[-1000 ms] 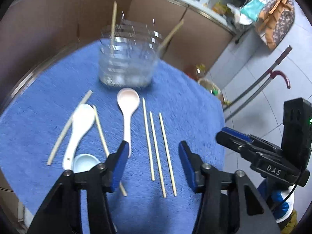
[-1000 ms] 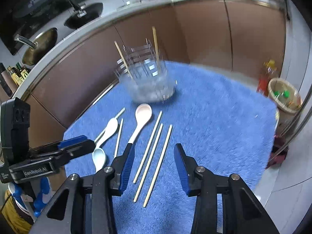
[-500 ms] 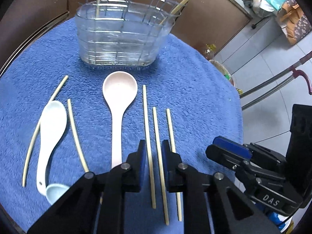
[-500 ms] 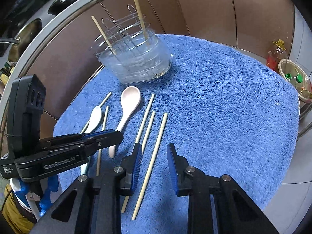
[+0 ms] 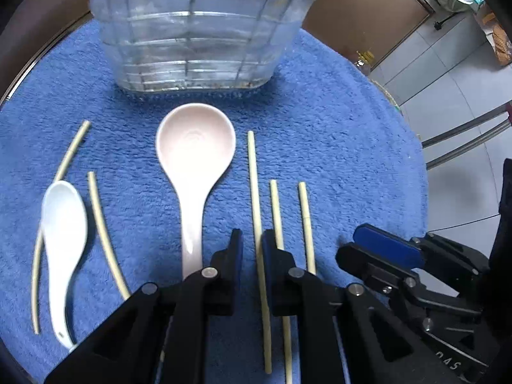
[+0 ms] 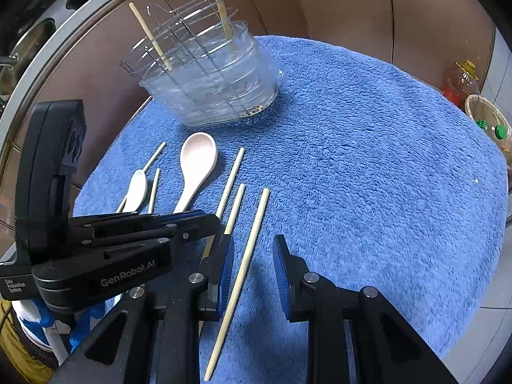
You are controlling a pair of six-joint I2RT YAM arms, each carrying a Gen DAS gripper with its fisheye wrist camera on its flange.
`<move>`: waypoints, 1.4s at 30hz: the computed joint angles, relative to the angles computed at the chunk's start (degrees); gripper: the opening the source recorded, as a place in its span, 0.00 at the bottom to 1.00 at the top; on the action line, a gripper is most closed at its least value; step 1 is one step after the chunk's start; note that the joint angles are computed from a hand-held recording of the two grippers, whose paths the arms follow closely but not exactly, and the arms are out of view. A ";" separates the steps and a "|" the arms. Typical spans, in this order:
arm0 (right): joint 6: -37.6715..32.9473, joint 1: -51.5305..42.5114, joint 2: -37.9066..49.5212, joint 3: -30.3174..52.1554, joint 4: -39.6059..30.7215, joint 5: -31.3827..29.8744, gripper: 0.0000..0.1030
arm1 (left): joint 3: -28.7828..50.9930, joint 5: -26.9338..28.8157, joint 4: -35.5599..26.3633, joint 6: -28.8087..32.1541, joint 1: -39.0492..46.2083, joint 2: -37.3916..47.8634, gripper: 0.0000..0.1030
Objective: Organize utensils
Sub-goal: 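Lower the right tool onto another chopstick and close while the left tool grasps one too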
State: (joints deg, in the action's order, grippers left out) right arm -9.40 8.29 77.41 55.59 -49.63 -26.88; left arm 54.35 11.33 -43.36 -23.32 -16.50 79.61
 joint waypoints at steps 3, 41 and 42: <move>0.36 1.12 1.60 0.51 0.72 1.07 0.23 | 0.50 0.56 0.15 0.59 0.31 1.16 0.11; 1.46 3.39 -0.69 -3.34 5.71 1.21 0.06 | 4.69 -4.79 -6.99 -3.07 -2.40 1.11 0.04; 0.36 1.95 -1.90 -3.46 4.50 0.27 0.06 | 3.20 -5.18 -5.50 -3.80 -3.12 -0.40 0.04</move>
State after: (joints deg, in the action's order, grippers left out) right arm -9.04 10.24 75.51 52.13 -45.13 -26.61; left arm 57.55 6.15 -48.86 -27.12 -19.62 79.21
